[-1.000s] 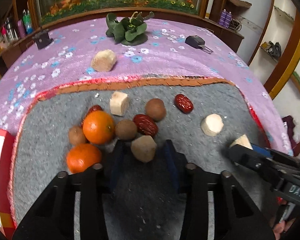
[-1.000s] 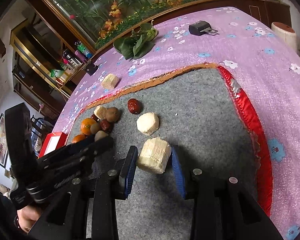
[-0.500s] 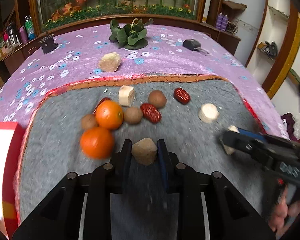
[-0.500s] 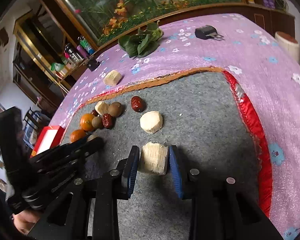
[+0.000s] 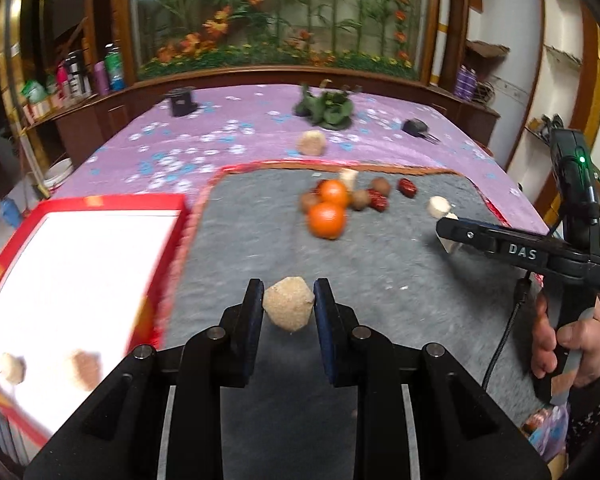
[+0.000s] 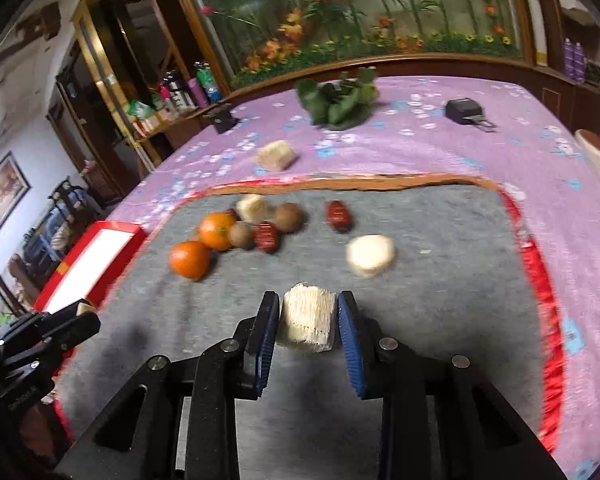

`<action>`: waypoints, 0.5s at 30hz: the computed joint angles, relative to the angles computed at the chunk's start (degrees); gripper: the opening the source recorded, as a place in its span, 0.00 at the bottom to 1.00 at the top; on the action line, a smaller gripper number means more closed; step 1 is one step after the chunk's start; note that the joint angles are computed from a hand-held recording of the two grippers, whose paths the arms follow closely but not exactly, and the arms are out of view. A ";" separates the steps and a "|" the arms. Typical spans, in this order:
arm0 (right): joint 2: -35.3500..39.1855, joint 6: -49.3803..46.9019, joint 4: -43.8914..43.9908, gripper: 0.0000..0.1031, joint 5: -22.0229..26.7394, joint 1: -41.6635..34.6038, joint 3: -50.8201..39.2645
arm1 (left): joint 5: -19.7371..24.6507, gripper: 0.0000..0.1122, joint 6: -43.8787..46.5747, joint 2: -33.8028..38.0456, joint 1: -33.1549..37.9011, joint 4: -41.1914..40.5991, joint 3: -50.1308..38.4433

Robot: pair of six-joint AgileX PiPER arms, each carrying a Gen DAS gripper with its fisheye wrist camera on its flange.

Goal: Organize fruits
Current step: 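Carry cake pieces into the white tray with both grippers and release them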

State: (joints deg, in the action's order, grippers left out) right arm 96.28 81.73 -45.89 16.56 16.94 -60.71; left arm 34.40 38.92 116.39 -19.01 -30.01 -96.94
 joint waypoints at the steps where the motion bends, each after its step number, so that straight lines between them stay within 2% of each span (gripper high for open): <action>1: 0.37 -0.13 0.76 0.30 -0.49 0.41 -0.61 | -0.79 0.20 0.56 -0.44 0.62 -0.29 0.68; 6: 5.99 -7.53 8.71 0.30 0.83 5.91 -10.98 | -5.30 0.20 2.60 -1.84 4.17 -1.40 2.80; 15: 20.14 -23.35 22.05 0.30 2.46 11.95 -34.89 | -9.55 0.20 0.74 0.37 10.79 -0.95 0.31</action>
